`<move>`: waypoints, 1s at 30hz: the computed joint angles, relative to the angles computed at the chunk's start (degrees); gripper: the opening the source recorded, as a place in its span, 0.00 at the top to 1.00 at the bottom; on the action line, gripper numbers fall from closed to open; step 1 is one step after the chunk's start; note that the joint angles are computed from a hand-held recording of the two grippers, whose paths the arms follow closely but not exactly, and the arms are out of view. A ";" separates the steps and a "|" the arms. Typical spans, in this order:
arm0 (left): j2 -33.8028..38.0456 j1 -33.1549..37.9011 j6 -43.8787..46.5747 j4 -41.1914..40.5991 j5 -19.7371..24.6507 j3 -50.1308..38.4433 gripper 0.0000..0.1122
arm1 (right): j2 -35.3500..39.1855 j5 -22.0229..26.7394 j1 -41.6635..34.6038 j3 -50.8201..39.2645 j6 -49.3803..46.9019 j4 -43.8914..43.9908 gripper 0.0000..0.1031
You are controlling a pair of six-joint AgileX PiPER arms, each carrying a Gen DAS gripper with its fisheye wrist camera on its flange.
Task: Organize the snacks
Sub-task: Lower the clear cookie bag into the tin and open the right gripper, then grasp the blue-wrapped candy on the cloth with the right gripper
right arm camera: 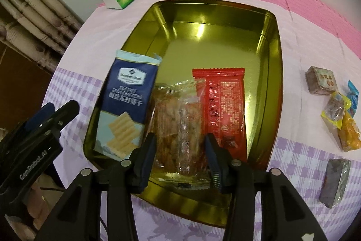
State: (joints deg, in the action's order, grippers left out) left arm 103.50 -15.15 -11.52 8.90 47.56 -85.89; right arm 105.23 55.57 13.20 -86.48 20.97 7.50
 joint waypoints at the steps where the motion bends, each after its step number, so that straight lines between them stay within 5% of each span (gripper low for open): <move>1: -0.01 -0.02 -0.05 0.04 -0.01 0.01 0.43 | -0.04 0.03 0.28 -0.22 0.22 -0.46 0.58; 17: -0.22 -0.43 -0.89 1.00 -0.27 0.42 0.43 | -11.46 -0.22 -3.83 7.60 -0.51 -4.27 0.58; 25: -0.58 -0.85 -1.39 2.31 -0.35 0.89 0.43 | -20.47 1.67 -18.69 16.62 -4.43 -7.10 0.58; 30: -0.62 -1.24 -1.84 2.91 0.08 0.65 0.43 | -22.67 1.16 -33.07 19.88 -16.17 -5.36 0.58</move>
State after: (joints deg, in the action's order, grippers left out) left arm 102.88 -16.39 -13.36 11.81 47.64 -85.24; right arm 82.56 56.73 -19.87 -66.60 4.80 2.14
